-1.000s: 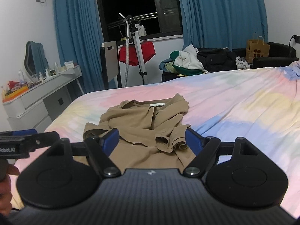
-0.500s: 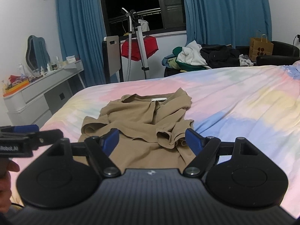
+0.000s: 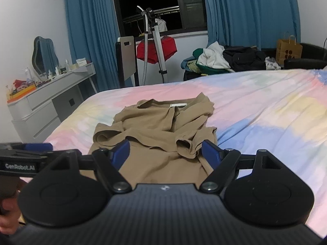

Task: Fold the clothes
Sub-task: 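Move both open grippers to the edge of the folded tan shirt, then grasp the folded shirt edge with the left gripper while the right gripper grasps beside it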

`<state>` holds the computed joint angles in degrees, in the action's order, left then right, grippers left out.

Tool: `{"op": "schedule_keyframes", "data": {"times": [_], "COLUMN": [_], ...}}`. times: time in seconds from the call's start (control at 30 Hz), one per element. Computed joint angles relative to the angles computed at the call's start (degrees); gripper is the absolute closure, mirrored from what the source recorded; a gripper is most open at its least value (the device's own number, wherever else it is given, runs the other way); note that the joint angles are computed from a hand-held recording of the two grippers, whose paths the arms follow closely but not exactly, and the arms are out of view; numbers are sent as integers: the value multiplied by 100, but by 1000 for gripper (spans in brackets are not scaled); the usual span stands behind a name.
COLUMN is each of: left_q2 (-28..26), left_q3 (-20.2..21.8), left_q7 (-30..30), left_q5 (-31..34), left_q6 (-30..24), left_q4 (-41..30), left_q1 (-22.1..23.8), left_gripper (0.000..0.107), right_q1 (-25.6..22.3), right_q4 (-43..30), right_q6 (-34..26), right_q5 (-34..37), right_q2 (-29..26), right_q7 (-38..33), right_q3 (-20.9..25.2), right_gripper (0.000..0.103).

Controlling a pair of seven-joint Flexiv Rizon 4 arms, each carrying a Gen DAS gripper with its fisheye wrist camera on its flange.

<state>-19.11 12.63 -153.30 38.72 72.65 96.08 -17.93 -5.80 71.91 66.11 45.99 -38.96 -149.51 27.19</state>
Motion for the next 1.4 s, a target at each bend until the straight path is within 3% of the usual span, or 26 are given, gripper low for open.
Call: {"op": "schedule_keyframes", "data": {"times": [0.23, 0.4, 0.53, 0.63, 0.7, 0.8, 0.9, 1.0, 1.03, 1.13, 1.27, 1.4], "left_q2": [-55, -125, -220, -325, -429, -616, -742, -803, -799, -817, -826, -792], "left_q3": [-1180, -2641, -3066, -3192, -3273, -3459, -3213, -3020, -3010, -2953, -2747, -2622], "left_q7": [1351, 2284, 2543, 2650, 2659, 2498, 2202, 2029, 1975, 1794, 1645, 1586], "left_q5": [-2745, -4790, -5601, -5983, -6204, -6327, -6210, -6014, -5960, -5817, -5689, -5551], "left_q6": [844, 1395, 1481, 1763, 2154, 2752, 2961, 3040, 3018, 3146, 3190, 3339], "left_q4": [1063, 1897, 2135, 2232, 2307, 2391, 2311, 2241, 2227, 2242, 2204, 2192], "left_q1": [1236, 2391, 2659, 2680, 2677, 2779, 2615, 2509, 2531, 2539, 2403, 2315], "left_gripper": [5, 8, 9, 9, 10, 17, 30, 42, 44, 62, 81, 91], "right_q1": [-20, -282, -383, -349, -250, -59, -27, -36, -19, 44, -2, -104], "right_q4": [-355, -1085, -1537, -1631, -1492, -1188, -1068, -933, -878, -754, -738, -744], "right_q6": [-1157, -3028, -4274, -4787, -4686, -3977, -3353, -2828, -2658, -2278, -2063, -1837], "right_q5": [-124, 175, 442, 512, 454, 352, 381, 392, 370, 226, 123, 178], "right_q2": [-167, -580, -941, -1086, -1025, -888, -877, -834, -816, -801, -832, -817], "right_q7": [1271, 2967, 4303, 5021, 5211, 5493, 5775, 5817, 5791, 5795, 5627, 5243], "right_q3": [-269, -377, -462, -544, -657, -869, -903, -839, -828, -826, -703, -551], "right_gripper": [24, 23, 22, 22, 22, 23, 34, 36, 40, 67, 81, 88]}}
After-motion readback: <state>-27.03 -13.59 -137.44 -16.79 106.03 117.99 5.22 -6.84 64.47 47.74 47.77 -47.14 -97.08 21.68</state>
